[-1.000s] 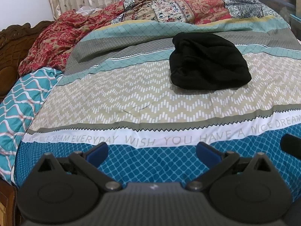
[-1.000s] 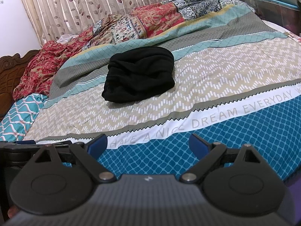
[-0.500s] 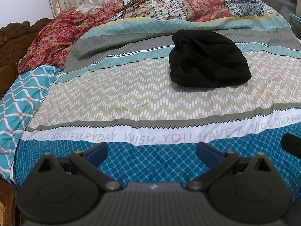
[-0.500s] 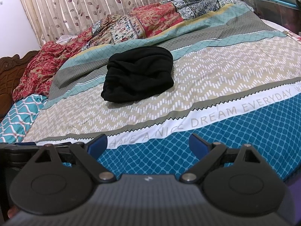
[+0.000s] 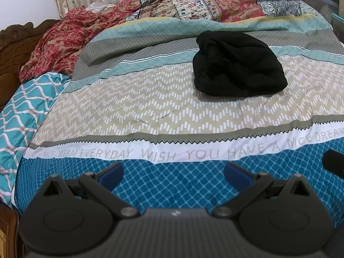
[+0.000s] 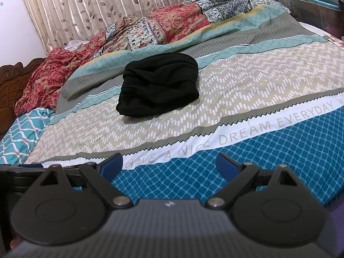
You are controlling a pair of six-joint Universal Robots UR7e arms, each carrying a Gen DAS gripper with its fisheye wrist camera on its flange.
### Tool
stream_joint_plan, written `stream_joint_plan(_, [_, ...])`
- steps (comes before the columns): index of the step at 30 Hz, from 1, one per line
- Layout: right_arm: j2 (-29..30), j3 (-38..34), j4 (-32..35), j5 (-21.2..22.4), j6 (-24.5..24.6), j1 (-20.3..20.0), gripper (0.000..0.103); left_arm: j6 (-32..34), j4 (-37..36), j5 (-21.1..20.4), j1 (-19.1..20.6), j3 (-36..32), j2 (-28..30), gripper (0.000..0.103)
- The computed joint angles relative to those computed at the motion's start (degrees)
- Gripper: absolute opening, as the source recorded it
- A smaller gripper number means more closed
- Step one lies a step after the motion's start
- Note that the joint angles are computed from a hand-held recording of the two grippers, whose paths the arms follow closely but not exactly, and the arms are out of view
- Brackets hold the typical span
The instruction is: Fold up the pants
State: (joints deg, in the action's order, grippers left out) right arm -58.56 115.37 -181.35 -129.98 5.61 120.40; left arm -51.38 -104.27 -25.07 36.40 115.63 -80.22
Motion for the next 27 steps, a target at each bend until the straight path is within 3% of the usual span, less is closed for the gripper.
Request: stream_joint_plan(27, [0.04, 0.06, -0.08, 0.01, 0.02, 0.01, 0.095, 0.27, 0.39, -0.66, 0.19, -0.32, 0.16, 0.103])
